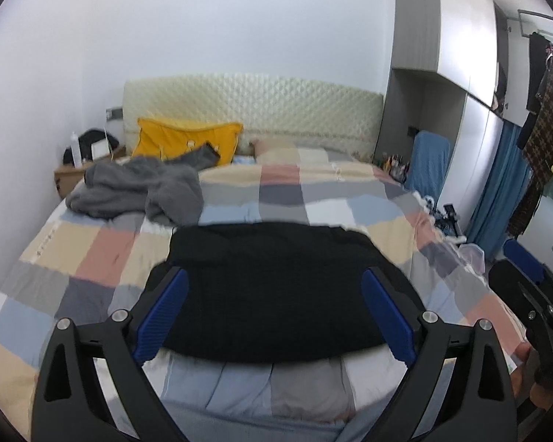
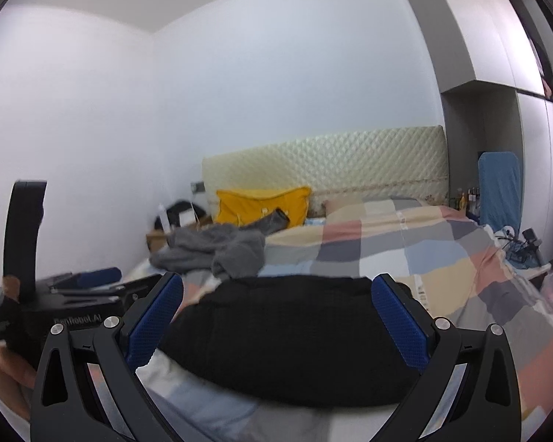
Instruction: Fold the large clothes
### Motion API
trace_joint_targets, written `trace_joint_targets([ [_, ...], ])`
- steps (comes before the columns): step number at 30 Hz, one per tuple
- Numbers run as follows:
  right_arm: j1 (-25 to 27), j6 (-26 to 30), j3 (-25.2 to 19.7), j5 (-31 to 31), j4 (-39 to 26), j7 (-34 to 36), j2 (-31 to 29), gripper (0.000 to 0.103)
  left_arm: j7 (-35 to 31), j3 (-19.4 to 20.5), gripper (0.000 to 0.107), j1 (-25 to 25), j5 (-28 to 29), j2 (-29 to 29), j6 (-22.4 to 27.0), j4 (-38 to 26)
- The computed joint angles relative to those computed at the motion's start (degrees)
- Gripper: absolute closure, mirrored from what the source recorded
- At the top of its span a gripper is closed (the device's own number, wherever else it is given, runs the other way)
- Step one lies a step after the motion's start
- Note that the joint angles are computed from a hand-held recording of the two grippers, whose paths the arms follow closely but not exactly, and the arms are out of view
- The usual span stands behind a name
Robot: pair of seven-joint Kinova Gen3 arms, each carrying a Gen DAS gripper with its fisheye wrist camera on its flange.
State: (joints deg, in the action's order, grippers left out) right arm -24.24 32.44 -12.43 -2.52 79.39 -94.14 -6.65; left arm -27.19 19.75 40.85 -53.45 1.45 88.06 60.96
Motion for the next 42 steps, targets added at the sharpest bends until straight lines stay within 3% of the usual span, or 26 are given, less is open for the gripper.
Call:
trace_joint_targets([
  [3, 0.3, 1.0, -0.4, 0.5, 0.5, -1.6, -0.2, 0.000, 1.3, 0.3, 0.012, 0.8, -0.4, 0.3, 3.1, 0.2],
  [9, 0.8, 2.0, -1.2, 2.7, 1.9, -5.4, -0.2, 0.000, 2.4, 0.5, 0.012, 0.7, 0.9, 0.0, 4.4, 1.4],
  [16, 0.7, 4.0, -1.6, 5.3, 2.5, -7.5, 0.0, 0.000, 2.4, 0.0, 0.012, -1.2, 4.9, -0.7, 2.5, 3.0],
  [27, 1.5, 5.0, -1.9, 7.0, 4.5, -11.6, -0.7, 0.000, 2.4, 0.1, 0.012, -1.0, 5.0, -0.1, 2.8, 3.4],
  [42, 0.8, 5.5, -1.3, 7.4, 3.4, -11.3, 0.3, 0.000, 2.2, -0.4, 0.012, -2.3, 6.6, -0.8, 1.6, 4.4],
])
